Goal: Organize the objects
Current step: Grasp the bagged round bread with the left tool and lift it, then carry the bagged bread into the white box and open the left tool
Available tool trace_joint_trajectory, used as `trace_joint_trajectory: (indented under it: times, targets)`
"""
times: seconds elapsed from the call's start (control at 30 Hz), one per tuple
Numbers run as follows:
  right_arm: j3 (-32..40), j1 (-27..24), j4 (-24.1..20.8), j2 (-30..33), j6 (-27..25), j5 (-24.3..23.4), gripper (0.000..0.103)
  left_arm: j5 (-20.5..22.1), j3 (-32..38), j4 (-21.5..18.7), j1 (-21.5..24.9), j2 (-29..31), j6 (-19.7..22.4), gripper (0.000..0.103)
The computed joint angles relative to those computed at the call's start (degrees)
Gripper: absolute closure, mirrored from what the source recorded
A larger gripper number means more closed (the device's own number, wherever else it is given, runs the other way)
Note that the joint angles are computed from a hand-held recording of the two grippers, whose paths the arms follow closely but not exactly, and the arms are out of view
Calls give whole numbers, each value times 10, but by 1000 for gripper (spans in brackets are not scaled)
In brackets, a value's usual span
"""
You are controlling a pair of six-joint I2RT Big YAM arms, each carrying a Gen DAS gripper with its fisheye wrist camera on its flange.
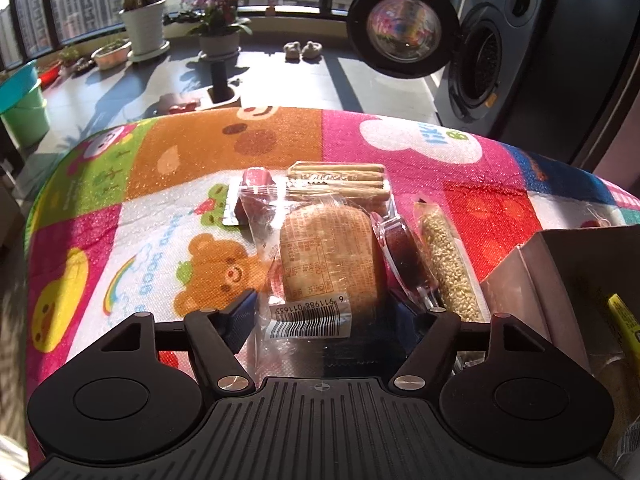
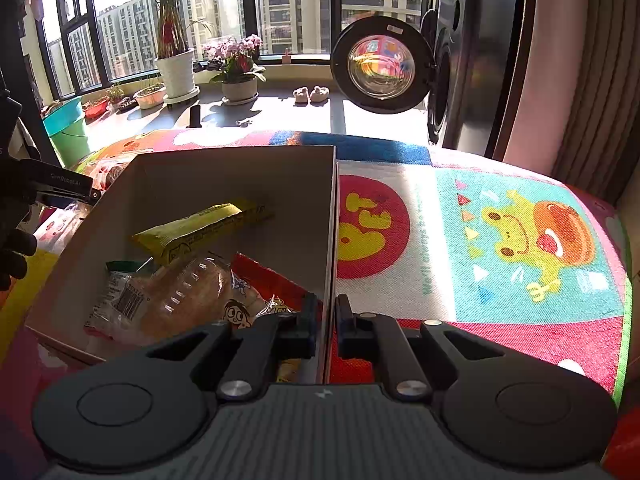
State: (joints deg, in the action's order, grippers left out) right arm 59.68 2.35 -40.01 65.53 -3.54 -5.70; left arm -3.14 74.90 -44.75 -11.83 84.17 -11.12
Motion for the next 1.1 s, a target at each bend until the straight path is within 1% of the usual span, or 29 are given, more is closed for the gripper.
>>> trace_joint_trajectory:
  times: [0.07,0.1,0.2,0.33,0.5,0.6,0.73,0.87,0.93,0.97,1.1]
  targets:
    - [1,0,0,1,-1,1,94,16,5,-17,2,-2,1,36]
    - [2,1,0,2,-1,1,94,25,5,-24,4,-6,2,40]
    - [3,1,1,5,-1,1,94,46,-6,-42,8,-25,2,44]
    - [3,1,2,7,-1,1,94,51,-31,-73,5,-68,20,45]
    - [-3,0,4,8,-2,0,94,54,-58,-129,-9,-130,56,46]
    - [-4,2,6,8,-5,3,92,56,-57,-144,-18,-156,67,46]
    - [-3,3,4,9,-8,4,91,61,-37,-148,-35,-174,67,46]
    - [-4,2,4,9,-8,3,91,67,-14,-143,-54,-166,65,46]
    - [-4,2,5,8,-7,3,91,72,-5,-136,-61,-155,50,46]
    - [-4,2,5,8,-7,3,91,77,-1,-129,-63,-148,34,46]
    - [-6,3,4,8,-7,2,91,85,8,-89,-87,-119,-17,46]
